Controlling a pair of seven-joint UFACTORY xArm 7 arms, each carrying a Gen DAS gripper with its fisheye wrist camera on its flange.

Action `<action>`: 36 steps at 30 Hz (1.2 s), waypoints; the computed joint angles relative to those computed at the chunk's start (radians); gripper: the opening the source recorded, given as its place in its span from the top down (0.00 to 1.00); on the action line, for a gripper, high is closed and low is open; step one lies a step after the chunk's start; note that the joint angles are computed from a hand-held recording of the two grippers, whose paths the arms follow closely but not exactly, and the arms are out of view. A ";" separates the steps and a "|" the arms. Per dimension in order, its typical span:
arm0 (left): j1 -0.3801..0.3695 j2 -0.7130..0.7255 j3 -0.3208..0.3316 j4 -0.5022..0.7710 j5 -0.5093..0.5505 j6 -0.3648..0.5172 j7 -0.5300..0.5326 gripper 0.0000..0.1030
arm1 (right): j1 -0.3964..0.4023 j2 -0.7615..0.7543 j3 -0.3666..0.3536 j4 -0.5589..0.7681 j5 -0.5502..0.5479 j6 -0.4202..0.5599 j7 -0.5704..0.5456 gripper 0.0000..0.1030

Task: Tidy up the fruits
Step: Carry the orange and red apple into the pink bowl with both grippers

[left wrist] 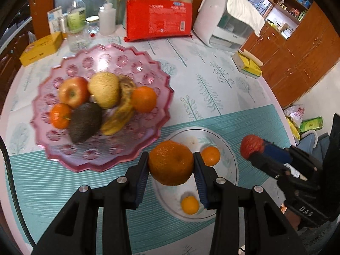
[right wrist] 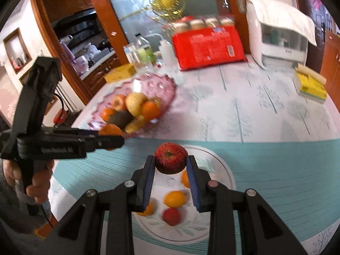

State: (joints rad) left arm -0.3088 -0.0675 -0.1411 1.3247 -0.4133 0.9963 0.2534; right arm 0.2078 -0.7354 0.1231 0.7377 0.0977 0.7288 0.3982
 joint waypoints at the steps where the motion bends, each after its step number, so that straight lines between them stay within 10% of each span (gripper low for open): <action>1: 0.007 -0.016 0.008 -0.006 0.002 0.000 0.007 0.62 | 0.000 0.015 0.010 0.021 -0.005 -0.005 0.003 0.70; 14: 0.083 0.031 0.049 0.152 0.123 -0.050 0.007 0.62 | -0.007 0.289 0.046 0.318 -0.070 -0.059 0.004 0.70; 36: 0.062 0.701 0.040 0.877 0.298 0.103 -0.241 0.62 | -0.019 0.779 -0.027 0.628 -0.048 -0.069 0.092 0.70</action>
State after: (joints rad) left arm -0.2473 0.6336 -0.1008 2.2021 -0.1150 1.0995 0.0122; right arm 0.1884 0.0439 0.0964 1.3654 0.0494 0.6599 0.4903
